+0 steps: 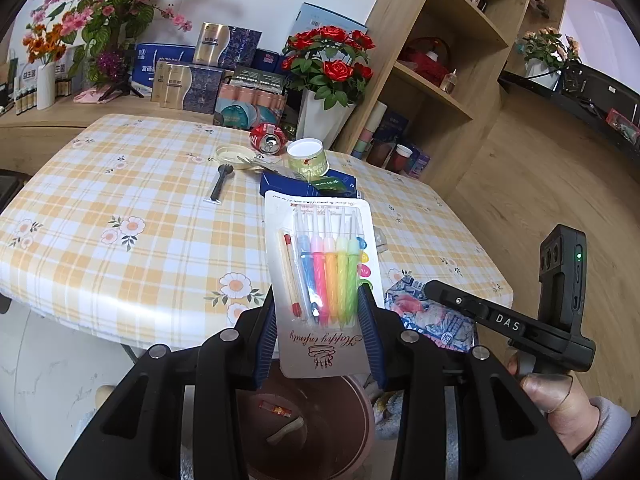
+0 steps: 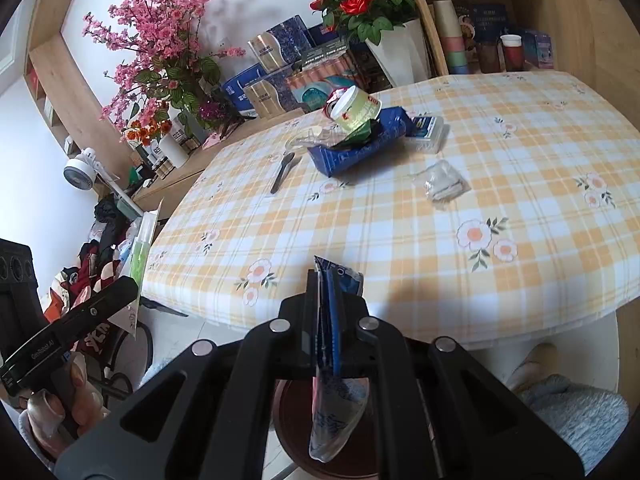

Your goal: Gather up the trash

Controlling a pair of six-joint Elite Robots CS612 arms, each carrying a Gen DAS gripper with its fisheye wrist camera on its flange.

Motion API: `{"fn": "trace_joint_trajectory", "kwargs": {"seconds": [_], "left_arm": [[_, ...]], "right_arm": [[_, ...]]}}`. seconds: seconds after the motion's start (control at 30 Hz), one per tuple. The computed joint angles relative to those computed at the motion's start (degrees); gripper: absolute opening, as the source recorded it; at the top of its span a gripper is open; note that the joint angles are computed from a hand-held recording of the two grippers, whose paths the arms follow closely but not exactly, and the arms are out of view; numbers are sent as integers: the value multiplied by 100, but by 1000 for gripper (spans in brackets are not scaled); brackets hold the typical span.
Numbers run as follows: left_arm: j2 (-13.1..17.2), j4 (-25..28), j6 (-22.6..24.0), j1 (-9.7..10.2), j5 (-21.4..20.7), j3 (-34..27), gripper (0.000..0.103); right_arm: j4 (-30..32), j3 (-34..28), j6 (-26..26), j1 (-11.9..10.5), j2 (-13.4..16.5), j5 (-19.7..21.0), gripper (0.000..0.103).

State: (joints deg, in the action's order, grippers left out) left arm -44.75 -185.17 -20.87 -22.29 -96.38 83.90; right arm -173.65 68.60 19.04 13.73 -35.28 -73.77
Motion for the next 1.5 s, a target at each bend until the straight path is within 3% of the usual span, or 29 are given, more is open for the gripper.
{"fn": "trace_joint_trajectory", "kwargs": {"seconds": [0.37,0.53,0.67,0.73,0.8,0.97,1.2,1.23,1.27,1.5], "left_arm": [[-82,-93,-48,-50,43,206,37],[-80,-97,-79,-61,66,224,37],[-77,-110,-95,-80,53,255,38],[-79,-110,-75,-94,52,271,38],[-80,-118,-33,-111,53,293,38],[-78,-107,60,-145,6,321,38],[-69,-44,199,-201,-32,340,39],[-66,-31,234,-208,-62,341,31],[-65,-2,263,-215,-69,340,29],[-36,92,311,-235,-142,333,29]], "right_arm": [[121,22,-130,27,-2,312,9],[-55,56,-170,37,-21,145,35],[-381,160,-69,39,-73,-342,71],[-535,212,-41,33,-93,-535,80],[-739,290,-56,61,-126,-987,94],[-1081,416,-197,58,-170,-1463,97],[-1259,507,-137,13,-190,-1553,97],[-1272,516,-125,19,-193,-1565,97],[-1286,530,-119,14,-197,-1560,97],[-1227,599,-47,-6,-224,-1573,97]]}}
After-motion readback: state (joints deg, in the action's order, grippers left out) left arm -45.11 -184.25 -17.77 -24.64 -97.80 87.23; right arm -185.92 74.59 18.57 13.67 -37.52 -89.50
